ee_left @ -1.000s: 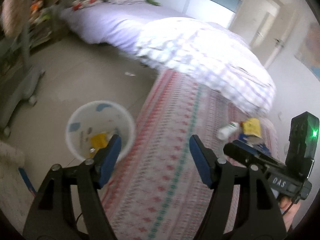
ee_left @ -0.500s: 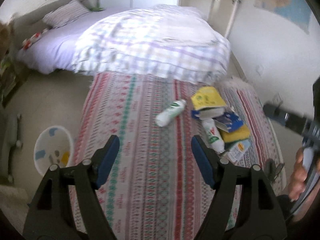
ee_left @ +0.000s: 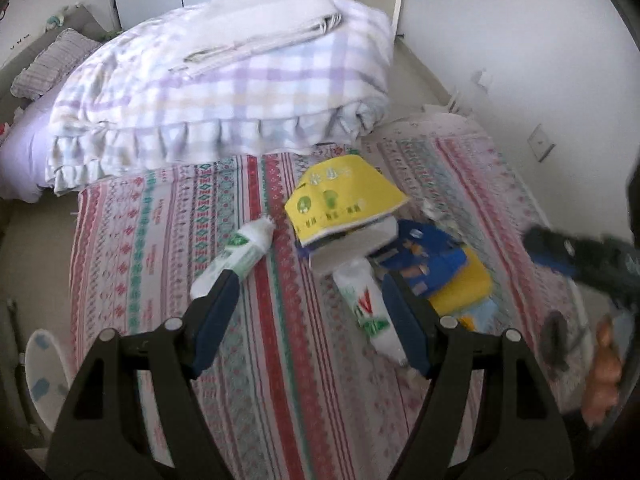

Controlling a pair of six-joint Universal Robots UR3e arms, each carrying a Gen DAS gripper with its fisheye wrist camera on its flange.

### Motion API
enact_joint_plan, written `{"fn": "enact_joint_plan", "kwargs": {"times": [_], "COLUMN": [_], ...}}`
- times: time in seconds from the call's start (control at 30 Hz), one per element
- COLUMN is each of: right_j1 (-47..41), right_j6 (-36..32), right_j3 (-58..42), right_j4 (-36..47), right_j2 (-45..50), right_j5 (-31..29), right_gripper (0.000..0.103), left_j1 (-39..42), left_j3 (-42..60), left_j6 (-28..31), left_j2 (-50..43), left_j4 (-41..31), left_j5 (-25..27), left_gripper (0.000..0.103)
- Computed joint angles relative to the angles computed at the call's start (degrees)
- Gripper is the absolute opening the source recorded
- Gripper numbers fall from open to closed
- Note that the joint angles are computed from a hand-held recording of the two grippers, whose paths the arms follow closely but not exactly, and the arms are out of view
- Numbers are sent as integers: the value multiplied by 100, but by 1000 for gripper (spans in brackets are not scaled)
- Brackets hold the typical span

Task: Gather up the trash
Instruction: 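Grasp the blue box with the left gripper while the right grasps the yellow sponge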

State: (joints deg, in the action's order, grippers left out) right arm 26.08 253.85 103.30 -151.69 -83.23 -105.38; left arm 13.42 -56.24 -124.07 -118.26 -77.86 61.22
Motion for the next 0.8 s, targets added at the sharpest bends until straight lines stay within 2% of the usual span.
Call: {"fn": "enact_joint_plan", "kwargs": {"times": [0.07,0.13,0.2,0.27,0.33,0.43,0.57,0.63,0.73,0.8], "right_j1": [-149,-211,-224,-269,-284,-307,-372,-424,-535,-646], "right_j6": [61,96,106,77,0,-177,-249,-255,-225,-186], "right_j3": [274,389,475,564,627,442,382,410,484,567], "right_j4": [-145,-104,-71,-188,-231,-6,81,52,-76,-226], "right_j2": [-68,-130,-193,-231,-248,-141,-23,23,96,153], "right_j5": [273,321,336,435,508,578,728,812,994,1122], "right_gripper": [68,68,68,68,68,68,68,68,68,68], "left_j1": [-305,-497,-613,-637,-666,-742,-764,-790,-776,-750], "left_j3": [132,591,1497,2082,1861,1075,519,276,-83,47], "left_j6": [-171,-336,-482,-537,-473,-379,-306,-267,-248,-218], "left_j2": [-302,-700,-1263,-1597,-1548,-1319,-1143,-1044,-865,-925], "left_j4": [394,401,-203,-745,-678,-25,370,548,784,639], "left_j5": [242,430,524,502,516,739,781,801,779,775], "left_gripper": [74,74,73,66,55,41,28,17,10,8]}}
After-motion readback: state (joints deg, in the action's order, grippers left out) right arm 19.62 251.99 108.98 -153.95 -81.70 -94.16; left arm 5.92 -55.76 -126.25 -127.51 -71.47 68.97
